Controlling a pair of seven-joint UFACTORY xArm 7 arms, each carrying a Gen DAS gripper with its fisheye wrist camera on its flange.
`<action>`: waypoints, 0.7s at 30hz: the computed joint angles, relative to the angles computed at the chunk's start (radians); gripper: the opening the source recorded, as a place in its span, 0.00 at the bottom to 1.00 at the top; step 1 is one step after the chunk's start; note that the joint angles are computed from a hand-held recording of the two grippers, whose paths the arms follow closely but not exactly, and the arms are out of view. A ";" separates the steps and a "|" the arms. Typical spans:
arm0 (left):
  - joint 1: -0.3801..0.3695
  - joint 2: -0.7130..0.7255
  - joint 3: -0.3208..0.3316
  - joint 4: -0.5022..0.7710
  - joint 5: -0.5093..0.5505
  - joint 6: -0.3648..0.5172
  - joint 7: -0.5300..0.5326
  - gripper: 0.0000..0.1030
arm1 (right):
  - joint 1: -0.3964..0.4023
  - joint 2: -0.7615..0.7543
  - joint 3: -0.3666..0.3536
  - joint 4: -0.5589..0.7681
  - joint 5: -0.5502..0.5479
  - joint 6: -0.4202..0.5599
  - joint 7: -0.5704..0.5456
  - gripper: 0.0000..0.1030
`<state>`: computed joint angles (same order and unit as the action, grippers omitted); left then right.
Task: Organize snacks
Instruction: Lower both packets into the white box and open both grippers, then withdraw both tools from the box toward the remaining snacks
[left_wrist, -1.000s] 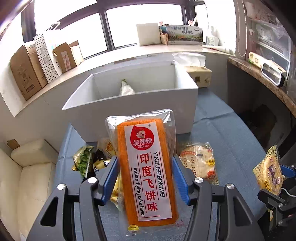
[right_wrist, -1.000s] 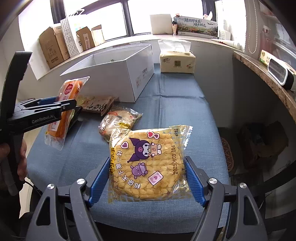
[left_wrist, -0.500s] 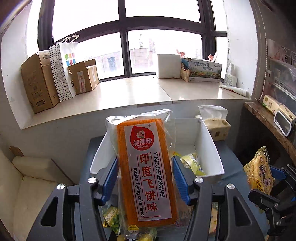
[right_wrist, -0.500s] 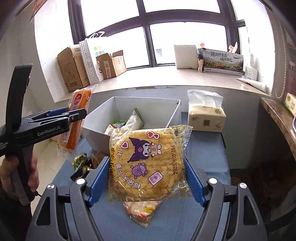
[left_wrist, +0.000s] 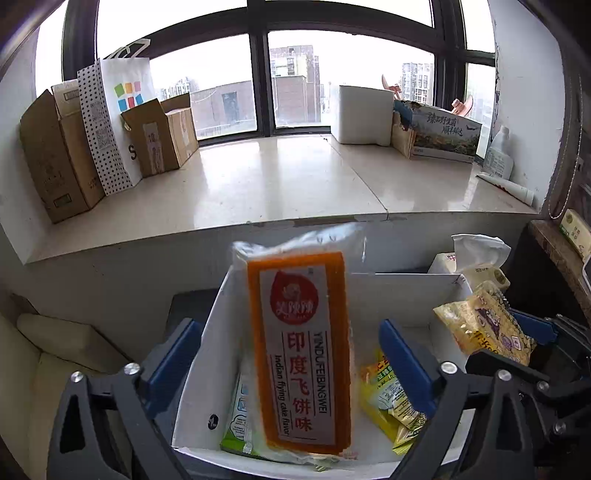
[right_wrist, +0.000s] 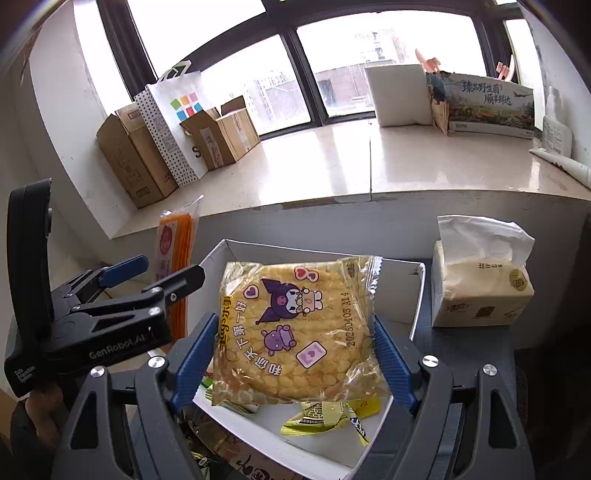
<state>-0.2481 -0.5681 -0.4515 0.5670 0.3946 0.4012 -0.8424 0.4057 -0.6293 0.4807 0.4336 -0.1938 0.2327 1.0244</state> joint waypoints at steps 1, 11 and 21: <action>-0.007 0.003 0.015 -0.016 -0.011 -0.017 0.001 1.00 | 0.003 0.011 -0.007 0.004 0.010 0.009 0.004 0.90; -0.050 -0.020 0.043 -0.079 -0.060 -0.019 0.032 1.00 | 0.010 -0.057 0.007 -0.054 0.004 0.030 0.052 1.00; -0.145 -0.211 0.057 -0.156 -0.138 0.052 0.073 1.00 | 0.110 -0.217 0.017 -0.117 0.021 0.073 0.064 1.00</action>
<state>-0.3928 -0.7789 -0.3942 0.4107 0.2562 0.4530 -0.7694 0.5157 -0.8460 0.4973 0.3169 -0.1730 0.3059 1.0887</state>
